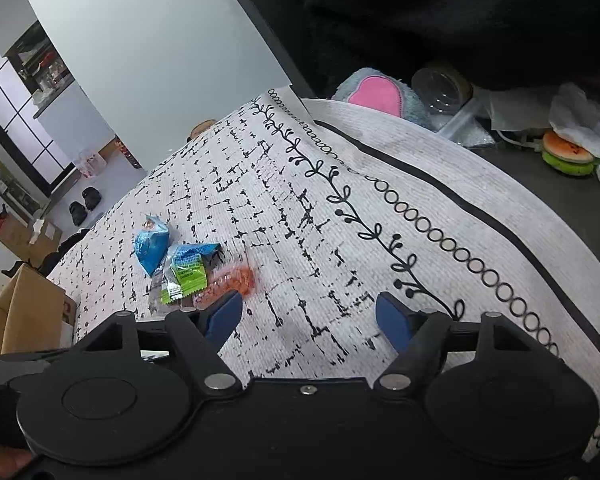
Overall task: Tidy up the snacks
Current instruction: 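Grasp the white pack with black text with the left tool while the right grasps the orange stick pack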
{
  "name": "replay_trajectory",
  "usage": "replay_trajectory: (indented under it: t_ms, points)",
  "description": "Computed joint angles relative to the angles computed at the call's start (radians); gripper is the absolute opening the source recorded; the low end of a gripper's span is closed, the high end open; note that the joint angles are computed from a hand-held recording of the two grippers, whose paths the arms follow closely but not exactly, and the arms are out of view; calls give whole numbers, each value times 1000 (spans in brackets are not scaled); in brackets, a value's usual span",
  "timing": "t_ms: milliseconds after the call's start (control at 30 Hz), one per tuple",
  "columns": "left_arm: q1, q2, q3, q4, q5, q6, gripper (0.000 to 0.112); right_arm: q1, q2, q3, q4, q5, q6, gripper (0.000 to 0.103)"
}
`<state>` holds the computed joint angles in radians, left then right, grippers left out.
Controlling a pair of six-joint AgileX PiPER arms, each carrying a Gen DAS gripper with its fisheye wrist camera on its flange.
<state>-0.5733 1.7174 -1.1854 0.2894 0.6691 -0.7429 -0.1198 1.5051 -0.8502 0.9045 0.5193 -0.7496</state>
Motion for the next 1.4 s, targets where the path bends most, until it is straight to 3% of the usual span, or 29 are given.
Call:
replay_trajectory:
  t_ms: [367,800,933,967,1000,1067,1400]
  points:
    - [21,-28,17,59,24,-61,47,82,31,-7,109,-40,-142,68]
    - [60,-113,76,97,35,-125,46,192,40,13,165,-71,-267,51]
    - [70,-148,101,105,25,-131,46,233,70,-16,32,-66,-112,48]
    - [73,-155,105,101,25,-128,46,246,63,-9,8,-85,-99,42]
    - [79,-163,111,94,22,-124,46,267,55,-4,-55,-112,-53,29]
    - [83,-180,123,96,18,-128,46,281,50,-7,-136,-112,23,20]
    - [116,-277,191,63,-15,-94,46,300,-36,5,-359,-117,298,18]
